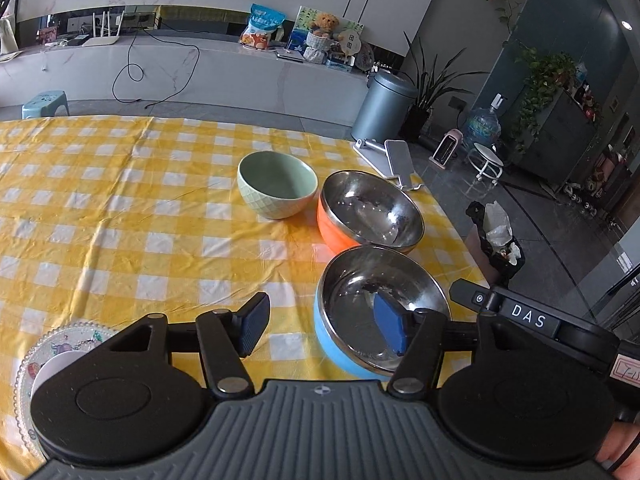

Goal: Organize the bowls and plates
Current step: 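Reach both grippers to the blue bowl rim and close on it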

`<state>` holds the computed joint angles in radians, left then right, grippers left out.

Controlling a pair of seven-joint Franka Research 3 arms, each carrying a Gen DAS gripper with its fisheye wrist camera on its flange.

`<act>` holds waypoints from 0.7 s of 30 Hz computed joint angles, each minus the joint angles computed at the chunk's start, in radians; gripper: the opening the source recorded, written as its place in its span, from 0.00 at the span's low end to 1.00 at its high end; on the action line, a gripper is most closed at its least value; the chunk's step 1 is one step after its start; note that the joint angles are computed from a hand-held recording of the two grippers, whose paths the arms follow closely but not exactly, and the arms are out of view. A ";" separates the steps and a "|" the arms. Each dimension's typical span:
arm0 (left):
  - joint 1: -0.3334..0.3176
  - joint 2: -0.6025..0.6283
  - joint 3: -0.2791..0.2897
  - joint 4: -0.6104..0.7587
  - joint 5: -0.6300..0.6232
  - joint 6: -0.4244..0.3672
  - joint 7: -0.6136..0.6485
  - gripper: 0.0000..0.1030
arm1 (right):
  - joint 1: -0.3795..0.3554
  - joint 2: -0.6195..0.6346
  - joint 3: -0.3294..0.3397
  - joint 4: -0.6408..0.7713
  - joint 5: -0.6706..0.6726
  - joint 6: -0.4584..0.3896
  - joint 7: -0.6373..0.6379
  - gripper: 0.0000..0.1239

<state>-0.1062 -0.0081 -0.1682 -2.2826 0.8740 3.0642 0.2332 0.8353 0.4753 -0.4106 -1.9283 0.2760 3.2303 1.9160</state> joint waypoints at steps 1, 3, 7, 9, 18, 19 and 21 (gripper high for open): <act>-0.002 0.013 -0.002 0.013 -0.005 -0.005 0.004 0.70 | -0.031 0.000 0.032 0.003 0.007 -0.005 -0.001 0.48; -0.010 0.050 0.004 0.045 0.004 -0.013 -0.009 0.70 | -0.082 0.006 0.082 0.015 0.008 -0.023 -0.004 0.48; -0.035 0.104 0.033 0.084 0.007 -0.013 -0.037 0.70 | -0.155 0.020 0.149 0.044 -0.004 -0.097 0.030 0.49; -0.041 0.124 0.032 0.097 -0.051 -0.025 0.012 0.70 | -0.217 0.023 0.211 0.056 -0.004 -0.121 0.038 0.48; -0.086 0.196 0.046 0.153 -0.216 -0.056 0.161 0.67 | -0.310 0.035 0.304 0.079 -0.047 -0.141 0.084 0.45; -0.089 0.202 0.043 0.161 -0.235 -0.072 0.176 0.67 | -0.313 0.037 0.304 0.081 -0.050 -0.142 0.090 0.42; -0.093 0.214 0.036 0.178 -0.273 -0.101 0.205 0.61 | -0.317 0.041 0.306 0.087 -0.052 -0.150 0.104 0.38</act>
